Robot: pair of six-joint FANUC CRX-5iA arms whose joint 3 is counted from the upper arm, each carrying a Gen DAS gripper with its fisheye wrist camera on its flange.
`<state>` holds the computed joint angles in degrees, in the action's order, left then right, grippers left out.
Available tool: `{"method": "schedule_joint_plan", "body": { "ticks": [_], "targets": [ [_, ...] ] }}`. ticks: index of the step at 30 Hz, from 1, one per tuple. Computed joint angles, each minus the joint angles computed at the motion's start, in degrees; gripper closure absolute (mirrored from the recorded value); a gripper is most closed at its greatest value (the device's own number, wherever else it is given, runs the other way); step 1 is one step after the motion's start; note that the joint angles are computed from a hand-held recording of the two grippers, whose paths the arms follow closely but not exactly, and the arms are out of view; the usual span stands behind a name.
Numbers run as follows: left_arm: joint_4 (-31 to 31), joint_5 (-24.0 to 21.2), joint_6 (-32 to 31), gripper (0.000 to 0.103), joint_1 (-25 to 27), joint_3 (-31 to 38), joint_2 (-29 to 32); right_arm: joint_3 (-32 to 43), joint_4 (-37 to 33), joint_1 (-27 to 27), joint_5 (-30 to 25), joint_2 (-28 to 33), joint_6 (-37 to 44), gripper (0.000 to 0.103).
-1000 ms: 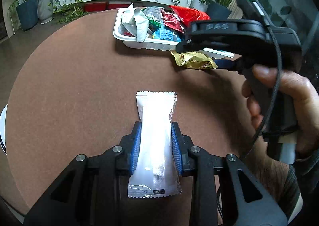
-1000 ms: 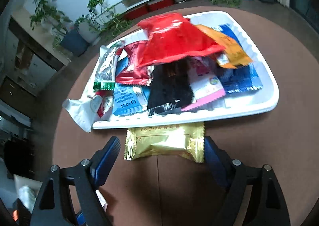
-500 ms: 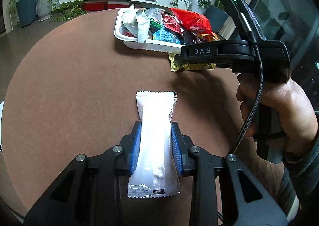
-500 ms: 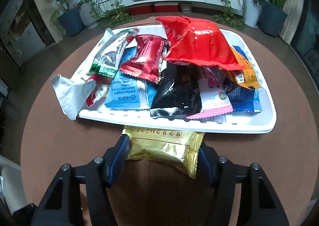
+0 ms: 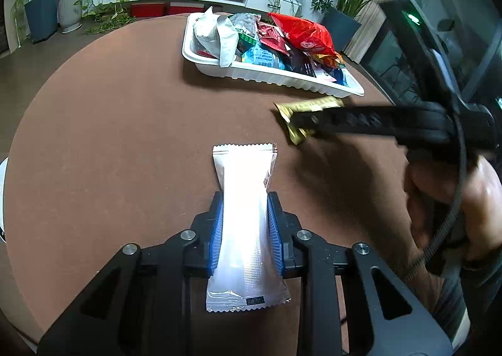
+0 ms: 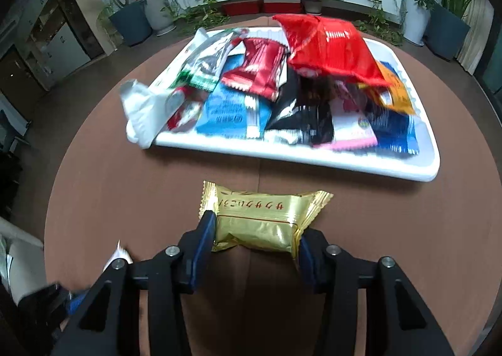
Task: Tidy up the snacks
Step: 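Carry the white bar and gold packet over the tray and release both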
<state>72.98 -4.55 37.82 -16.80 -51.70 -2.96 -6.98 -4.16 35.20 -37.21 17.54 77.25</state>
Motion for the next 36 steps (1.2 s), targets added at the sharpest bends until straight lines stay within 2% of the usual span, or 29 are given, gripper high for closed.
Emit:
{"method": "schedule_joint_plan", "body": {
  "ticks": [8, 13, 21, 26, 29, 36],
  "targets": [
    [1.26, -0.60, -0.88, 0.081, -0.55, -0.04, -0.61, -8.05, -6.71, -1.73, 2.48, -8.50, 5.93, 0.054],
    [-8.41, -3.00, 6.10, 0.081, 1.96, 1.78, -1.95, -12.02, -10.34, -4.72, 4.27, -14.51, 8.37, 0.054],
    [-26.66, -7.76, 19.17, 0.081, 7.44, 8.81, -3.03, -9.41, -15.31, -10.70, 3.29, -16.58, 13.43, 0.054],
    [-35.72, -10.90, 24.91, 0.081, 10.33, 15.91, -2.45, -4.42, -18.60, -14.65, 1.50, -15.01, 16.05, 0.054],
    [-40.01, -12.92, 28.21, 0.081, 11.81, 21.85, 0.04, 0.81, -21.49, -16.75, -0.75, -12.48, 18.01, 0.054],
    [-51.63, -19.03, 38.85, 0.081, 12.63, 37.12, 9.18, 17.18, -25.03, -19.66, -8.06, -1.06, 16.42, 0.053]
  ]
}}
